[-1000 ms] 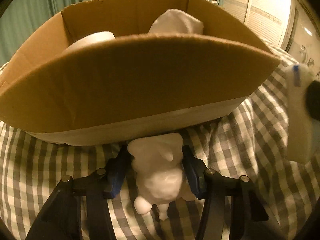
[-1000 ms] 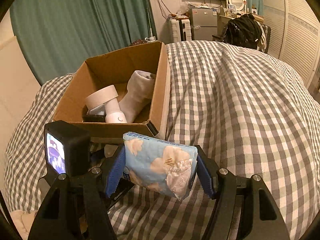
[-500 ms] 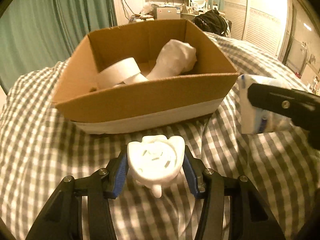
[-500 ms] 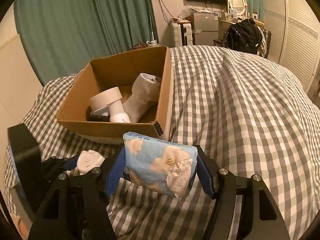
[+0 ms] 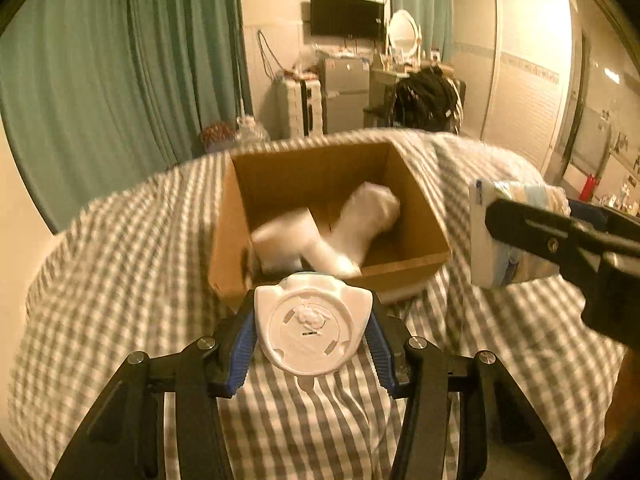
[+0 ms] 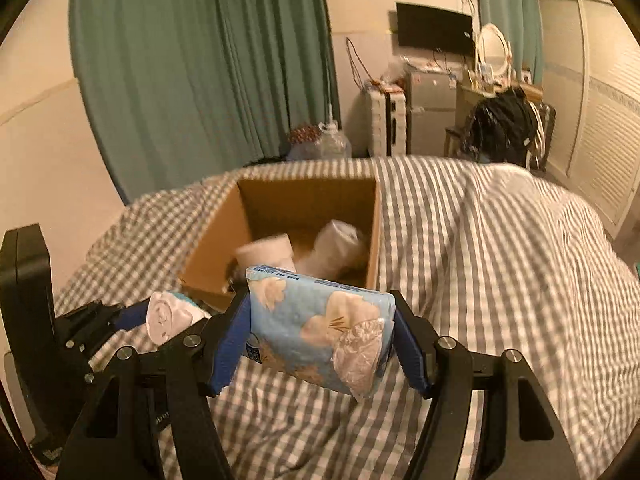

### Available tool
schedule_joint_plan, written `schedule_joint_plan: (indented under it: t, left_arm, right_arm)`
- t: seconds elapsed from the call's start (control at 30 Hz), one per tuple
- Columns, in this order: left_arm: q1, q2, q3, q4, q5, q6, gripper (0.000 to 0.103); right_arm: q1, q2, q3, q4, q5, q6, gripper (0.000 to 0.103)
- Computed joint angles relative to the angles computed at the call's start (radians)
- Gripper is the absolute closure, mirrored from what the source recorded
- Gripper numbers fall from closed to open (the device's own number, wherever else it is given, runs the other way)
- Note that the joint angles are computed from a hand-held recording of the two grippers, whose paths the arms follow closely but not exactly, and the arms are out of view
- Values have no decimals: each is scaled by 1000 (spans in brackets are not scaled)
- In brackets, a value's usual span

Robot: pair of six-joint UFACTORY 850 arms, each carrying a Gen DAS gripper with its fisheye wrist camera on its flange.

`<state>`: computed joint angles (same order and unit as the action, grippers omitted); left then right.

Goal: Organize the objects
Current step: 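Carry the tissue pack and white piece into the box and open both tools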

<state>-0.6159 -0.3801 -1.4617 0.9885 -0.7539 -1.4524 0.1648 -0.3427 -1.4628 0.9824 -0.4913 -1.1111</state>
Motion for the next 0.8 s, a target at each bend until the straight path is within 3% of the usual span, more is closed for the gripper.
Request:
schedule_joint_plan:
  t: [0.33,0.6,0.8]
  left_arm:
    - [75,-43,-151,73,-16,45,52]
    - [169,-165,-337,50,33,123,52]
    - [228,-235,-367,-14,151,155,52]
  right_arm:
    - [27,-72,-186,46,-23,-43,37]
    - [63,-277,-523,-64,-42,111,37]
    - [79,-479,-791,-168,-88,294,37]
